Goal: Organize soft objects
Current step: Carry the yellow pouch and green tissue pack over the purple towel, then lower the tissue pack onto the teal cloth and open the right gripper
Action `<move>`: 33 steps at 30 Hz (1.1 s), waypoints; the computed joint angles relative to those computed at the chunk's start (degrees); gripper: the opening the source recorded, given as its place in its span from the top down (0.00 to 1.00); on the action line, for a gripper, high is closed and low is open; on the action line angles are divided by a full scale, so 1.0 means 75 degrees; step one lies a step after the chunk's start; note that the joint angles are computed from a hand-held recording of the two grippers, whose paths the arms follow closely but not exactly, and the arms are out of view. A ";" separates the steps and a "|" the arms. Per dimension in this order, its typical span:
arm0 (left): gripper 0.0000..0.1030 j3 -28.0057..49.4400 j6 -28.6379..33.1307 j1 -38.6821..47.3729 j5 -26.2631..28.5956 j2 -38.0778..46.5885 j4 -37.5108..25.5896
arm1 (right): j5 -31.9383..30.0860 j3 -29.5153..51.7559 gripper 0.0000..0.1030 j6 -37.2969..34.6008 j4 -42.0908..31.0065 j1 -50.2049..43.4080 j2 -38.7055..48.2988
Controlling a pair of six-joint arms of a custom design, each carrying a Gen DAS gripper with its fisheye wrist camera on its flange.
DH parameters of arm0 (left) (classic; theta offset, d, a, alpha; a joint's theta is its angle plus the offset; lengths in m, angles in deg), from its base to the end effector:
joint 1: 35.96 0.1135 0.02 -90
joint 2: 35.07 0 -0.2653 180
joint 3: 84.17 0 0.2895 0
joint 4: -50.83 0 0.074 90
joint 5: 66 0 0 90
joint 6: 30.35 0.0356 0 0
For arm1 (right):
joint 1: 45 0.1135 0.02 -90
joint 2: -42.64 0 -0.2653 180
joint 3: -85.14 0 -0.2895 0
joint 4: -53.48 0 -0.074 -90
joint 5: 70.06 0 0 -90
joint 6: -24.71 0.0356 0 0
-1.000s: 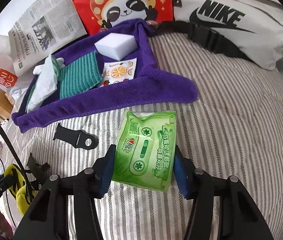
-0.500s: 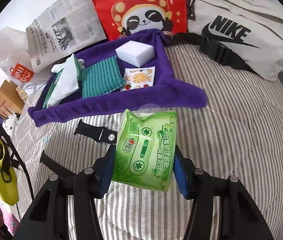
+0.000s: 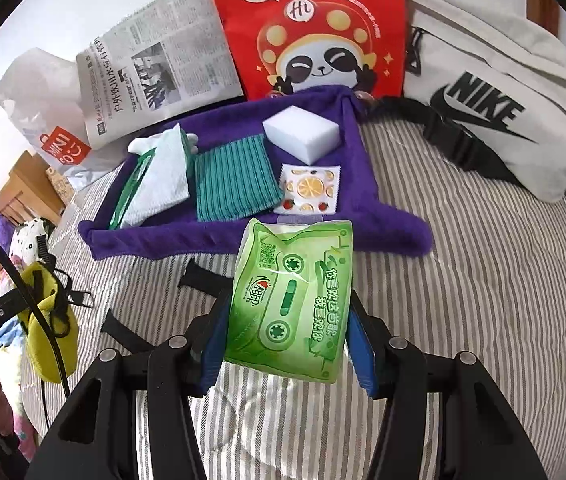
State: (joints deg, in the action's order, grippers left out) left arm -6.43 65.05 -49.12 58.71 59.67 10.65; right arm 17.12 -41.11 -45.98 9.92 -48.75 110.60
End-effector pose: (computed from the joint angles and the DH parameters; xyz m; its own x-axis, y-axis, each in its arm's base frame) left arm 0.3603 -0.1051 0.2065 -0.7688 0.2592 -0.5846 0.5625 0.7089 -0.4254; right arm 0.2591 -0.0152 0.1957 -0.7837 0.3824 -0.4896 0.3161 0.9239 0.2156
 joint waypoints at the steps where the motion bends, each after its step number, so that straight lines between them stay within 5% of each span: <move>1: 0.77 0.0096 -0.0036 -0.0011 -0.0039 0.0093 -0.0001 | -0.0015 0.0089 0.48 -0.0035 -0.0002 -0.0024 0.0110; 33: 0.77 0.4457 -0.0374 -0.0085 -0.0854 0.3581 -0.0721 | -0.0749 0.4148 0.48 -0.1004 0.0638 -0.0076 0.5371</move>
State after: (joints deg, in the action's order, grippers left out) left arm 27.00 62.25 -49.76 52.30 86.53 5.24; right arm 11.50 -10.00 -53.50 14.71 -49.31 150.88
